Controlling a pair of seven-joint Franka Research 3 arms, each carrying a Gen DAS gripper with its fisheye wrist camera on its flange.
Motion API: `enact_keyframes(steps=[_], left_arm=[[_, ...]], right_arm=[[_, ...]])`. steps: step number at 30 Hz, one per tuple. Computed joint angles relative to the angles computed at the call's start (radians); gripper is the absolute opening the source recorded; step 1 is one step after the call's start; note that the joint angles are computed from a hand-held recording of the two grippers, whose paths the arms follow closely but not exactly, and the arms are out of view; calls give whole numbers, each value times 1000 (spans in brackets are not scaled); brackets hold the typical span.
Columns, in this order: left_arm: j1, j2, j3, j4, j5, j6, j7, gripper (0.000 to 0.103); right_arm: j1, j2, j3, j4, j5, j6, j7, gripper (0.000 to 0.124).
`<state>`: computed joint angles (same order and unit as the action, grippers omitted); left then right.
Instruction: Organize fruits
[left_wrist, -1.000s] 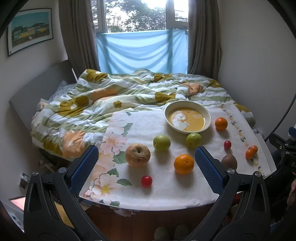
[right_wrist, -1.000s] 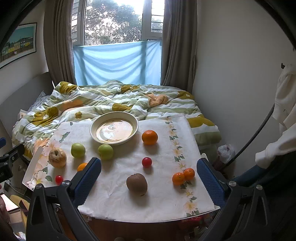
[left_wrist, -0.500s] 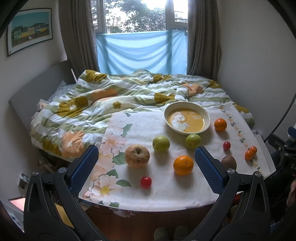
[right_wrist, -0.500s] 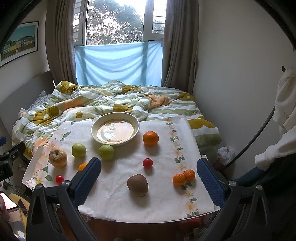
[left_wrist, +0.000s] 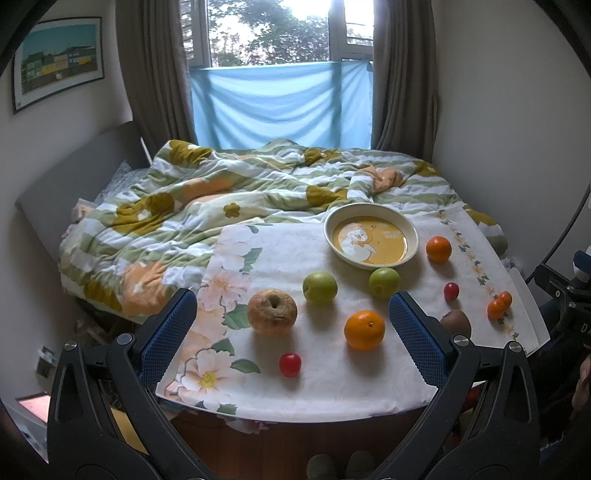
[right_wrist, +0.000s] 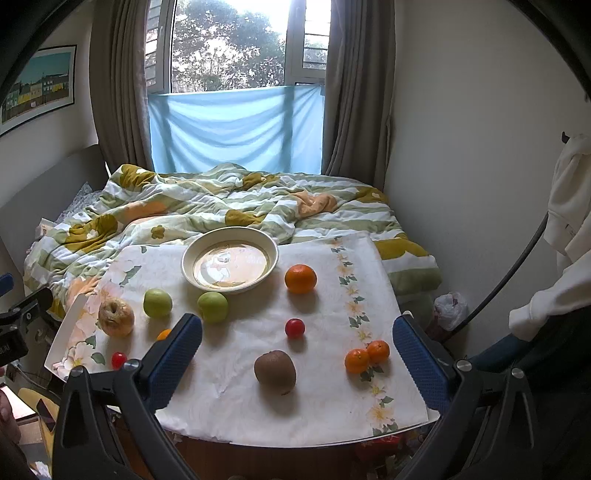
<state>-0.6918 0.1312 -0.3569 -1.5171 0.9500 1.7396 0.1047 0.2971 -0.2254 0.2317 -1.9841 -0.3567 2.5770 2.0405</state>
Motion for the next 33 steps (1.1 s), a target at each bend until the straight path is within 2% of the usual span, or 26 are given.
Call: enact_keyframes(steps=[33], left_arm=[[4, -7, -3, -10, -4, 5, -2, 103]], right_arm=[[6, 10, 1, 11, -3, 3, 8, 103]])
